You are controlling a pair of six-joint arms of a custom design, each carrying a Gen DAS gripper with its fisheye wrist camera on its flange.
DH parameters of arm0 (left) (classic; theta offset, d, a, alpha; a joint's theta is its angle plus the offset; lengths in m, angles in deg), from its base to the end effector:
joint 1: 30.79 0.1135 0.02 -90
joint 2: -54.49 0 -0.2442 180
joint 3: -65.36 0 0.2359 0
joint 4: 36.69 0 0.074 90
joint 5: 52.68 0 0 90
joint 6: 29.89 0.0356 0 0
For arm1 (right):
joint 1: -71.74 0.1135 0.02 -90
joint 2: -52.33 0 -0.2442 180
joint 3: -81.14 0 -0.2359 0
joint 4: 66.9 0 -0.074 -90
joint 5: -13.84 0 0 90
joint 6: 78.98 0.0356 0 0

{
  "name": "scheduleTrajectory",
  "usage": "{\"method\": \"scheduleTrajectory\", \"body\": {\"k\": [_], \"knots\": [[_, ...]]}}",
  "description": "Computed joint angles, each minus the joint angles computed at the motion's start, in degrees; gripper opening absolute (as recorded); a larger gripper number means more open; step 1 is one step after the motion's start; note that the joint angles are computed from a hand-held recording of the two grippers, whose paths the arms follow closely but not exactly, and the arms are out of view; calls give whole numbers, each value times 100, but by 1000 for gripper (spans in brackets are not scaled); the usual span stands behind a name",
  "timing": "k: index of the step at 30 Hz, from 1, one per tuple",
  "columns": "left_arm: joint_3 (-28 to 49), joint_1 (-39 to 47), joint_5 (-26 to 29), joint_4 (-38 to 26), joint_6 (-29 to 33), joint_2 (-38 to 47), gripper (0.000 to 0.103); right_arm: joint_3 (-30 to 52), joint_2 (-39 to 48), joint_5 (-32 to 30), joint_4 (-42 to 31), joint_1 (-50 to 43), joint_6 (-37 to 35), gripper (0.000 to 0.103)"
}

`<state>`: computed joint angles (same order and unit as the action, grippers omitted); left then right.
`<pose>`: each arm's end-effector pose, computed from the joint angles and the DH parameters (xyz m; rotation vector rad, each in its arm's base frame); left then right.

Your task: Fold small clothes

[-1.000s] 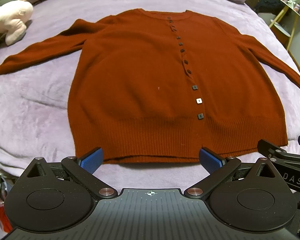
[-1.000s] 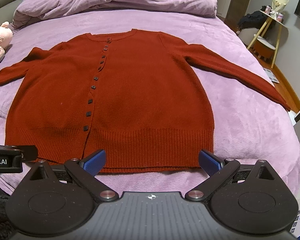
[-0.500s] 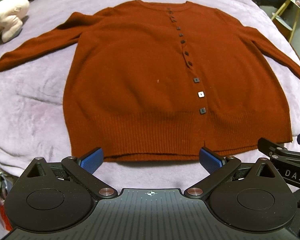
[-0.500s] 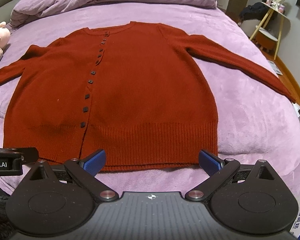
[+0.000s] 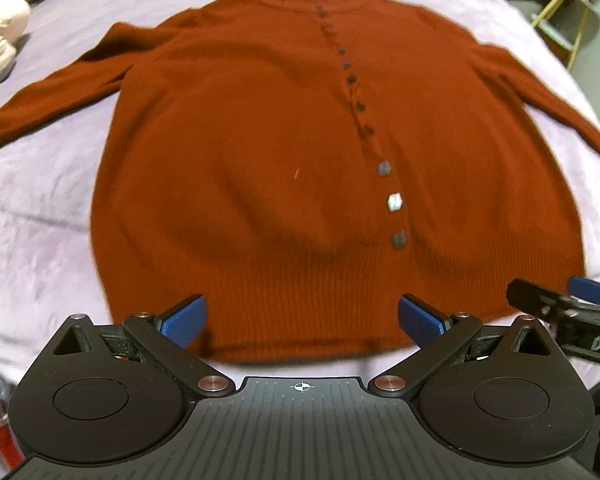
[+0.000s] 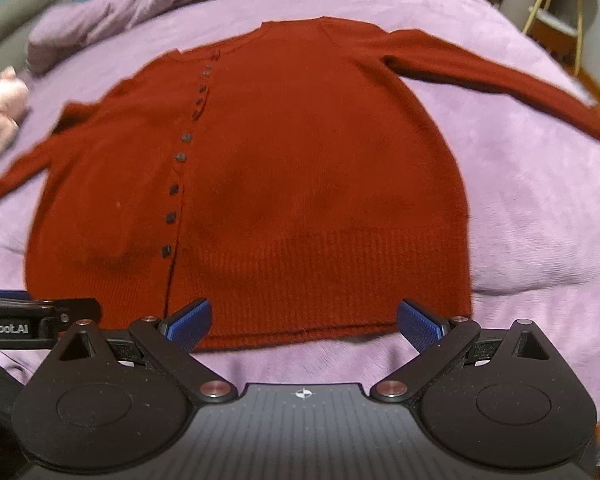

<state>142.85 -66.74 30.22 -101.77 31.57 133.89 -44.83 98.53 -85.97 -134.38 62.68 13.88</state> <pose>0.2079 -0.1453 0.2450 0.1422 2.7294 -0.1534 0.1390 -0.0160 0.2278 0.2096 2.5904 0.1845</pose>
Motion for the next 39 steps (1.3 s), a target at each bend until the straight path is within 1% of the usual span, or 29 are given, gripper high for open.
{"method": "scheduleTrajectory", "body": {"k": [2,4,5,7,8,9,11,12,14,15,17,18,19,20,21,22,23,24,25,26,27,28,29,30,32,33,35,37,39], "knots": [[-74,220,266,415,288,-3,103,-87,168,-839,329,-903,-483,99],[-180,376,385,926,572,-21,103,-245,259,-1432,1004,-1783,-768,99],[-124,400,333,1087,733,79,103,-400,253,-1605,1557,-2158,-748,99],[136,376,102,1228,966,395,103,-821,475,-1949,3186,-3003,-507,99],[224,373,5,1317,1037,519,103,-852,845,-1960,3887,-3273,-352,99],[352,357,-99,1386,1057,680,103,-698,1417,-1745,4473,-3456,-151,99],[617,333,-258,1425,990,986,103,-184,2578,-1321,5220,-3751,330,99],[732,335,-290,1432,969,1124,103,153,3156,-1256,5431,-3929,627,99],[851,343,-277,1537,926,1319,103,1112,4306,-1344,5264,-4290,1309,97],[874,352,-214,1635,904,1397,103,1561,4811,-1434,5156,-4459,1685,89],[859,423,-20,1755,858,1468,103,2244,5589,-1515,5024,-4724,2597,69],[855,497,98,1767,844,1495,103,2399,5865,-1613,5146,-4855,3068,64],[874,597,236,1764,831,1558,103,2515,6126,-1681,5338,-4961,3595,56],[923,680,333,1744,807,1634,103,2609,6342,-1728,5520,-5008,4023,56],[961,751,412,1736,750,1703,103,2524,6465,-1848,5835,-5092,4311,56],[951,813,485,1748,726,1715,102,2534,6602,-1905,6076,-5120,4579,53],[952,864,567,1772,712,1738,100,2507,6686,-1872,6248,-5092,4707,45],[965,923,651,1782,719,1761,98,2589,6759,-1816,6232,-5047,4706,39],[982,987,741,1799,737,1784,95,2652,6816,-1686,6167,-4977,4599,19],[1001,1048,810,1816,760,1805,95,2721,6863,-1562,6091,-4909,4464,8],[983,1085,845,1839,762,1778,95,2822,6896,-1460,5919,-4834,4318,8],[1004,1148,911,1878,787,1792,95,2917,6785,-1231,5716,-4696,4246,8],[1058,1209,984,1893,808,1828,95,2832,6602,-1001,5733,-4577,4041,8],[1130,1272,1077,1905,829,1876,95,2763,6374,-864,5767,-4458,3708,8],[1301,1413,1329,1986,833,1979,95,2365,5743,-571,6115,-3879,2813,8],[1401,1483,1469,2040,814,2051,95,2127,5410,-543,6334,-3545,2403,8],[1572,1629,1780,2239,707,2196,95,1639,4773,-813,6769,-2795,1654,8],[1693,1754,2108,2497,629,2339,95,1270,4314,-1039,6972,-1947,999,8],[1790,1869,2392,2730,529,2508,95,1001,4122,-1031,6993,-983,329,8]]}}
